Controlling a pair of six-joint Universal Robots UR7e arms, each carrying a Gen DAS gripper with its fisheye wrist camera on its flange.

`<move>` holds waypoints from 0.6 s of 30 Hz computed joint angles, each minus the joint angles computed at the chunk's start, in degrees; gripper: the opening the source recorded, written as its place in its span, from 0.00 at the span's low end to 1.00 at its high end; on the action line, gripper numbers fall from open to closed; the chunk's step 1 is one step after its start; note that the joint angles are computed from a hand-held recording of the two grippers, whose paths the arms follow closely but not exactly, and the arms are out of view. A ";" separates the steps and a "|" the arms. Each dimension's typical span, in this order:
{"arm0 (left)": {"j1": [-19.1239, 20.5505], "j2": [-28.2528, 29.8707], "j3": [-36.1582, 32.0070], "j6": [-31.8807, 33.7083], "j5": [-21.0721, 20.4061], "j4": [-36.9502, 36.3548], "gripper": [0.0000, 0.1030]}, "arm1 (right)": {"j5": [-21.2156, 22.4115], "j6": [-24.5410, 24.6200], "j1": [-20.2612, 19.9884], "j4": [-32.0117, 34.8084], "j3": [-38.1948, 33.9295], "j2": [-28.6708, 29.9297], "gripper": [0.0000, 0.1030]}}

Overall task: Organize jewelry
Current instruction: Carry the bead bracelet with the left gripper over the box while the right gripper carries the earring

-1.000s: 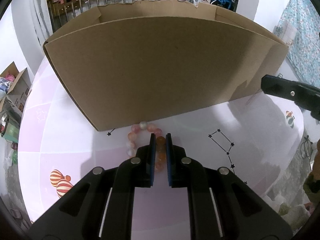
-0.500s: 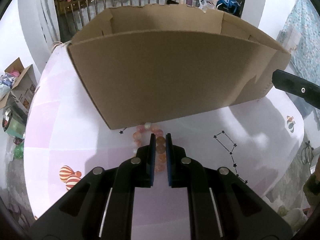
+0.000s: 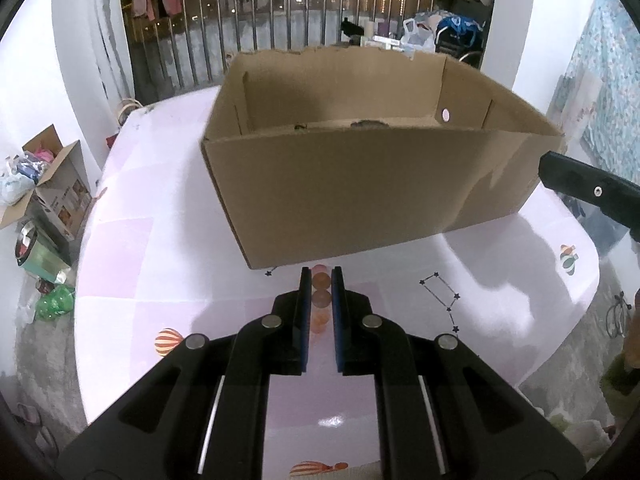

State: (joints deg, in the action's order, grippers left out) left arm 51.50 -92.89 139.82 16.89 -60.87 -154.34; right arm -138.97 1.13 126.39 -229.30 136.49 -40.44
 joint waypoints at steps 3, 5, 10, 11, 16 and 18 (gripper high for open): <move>-0.27 -2.53 -0.02 0.27 -1.03 0.95 0.08 | -1.07 -0.73 1.11 -0.28 -0.50 -0.28 0.02; -0.84 -4.41 -0.38 0.86 -1.84 1.47 0.08 | -1.71 -1.28 1.85 -0.53 -0.74 -0.82 0.02; -1.06 -6.87 -4.25 1.44 -5.75 4.45 0.08 | -2.60 -5.06 2.89 -1.68 -1.65 -3.52 0.02; -1.44 -7.26 -5.20 1.25 -6.80 5.30 0.08 | -2.44 -5.98 2.91 -1.81 -1.80 -4.21 0.02; -1.76 -5.64 -10.92 1.86 -13.32 7.30 0.08 | -0.95 -10.77 1.54 -0.78 -2.98 -7.83 0.02; -1.11 -2.88 -14.09 1.55 -17.04 8.66 0.08 | 0.88 -11.37 0.06 1.14 -3.05 -9.77 0.02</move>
State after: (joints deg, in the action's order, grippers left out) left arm 50.39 -95.78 125.73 18.44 -77.91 -145.68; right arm -138.09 -10.24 126.45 -228.16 133.44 -50.21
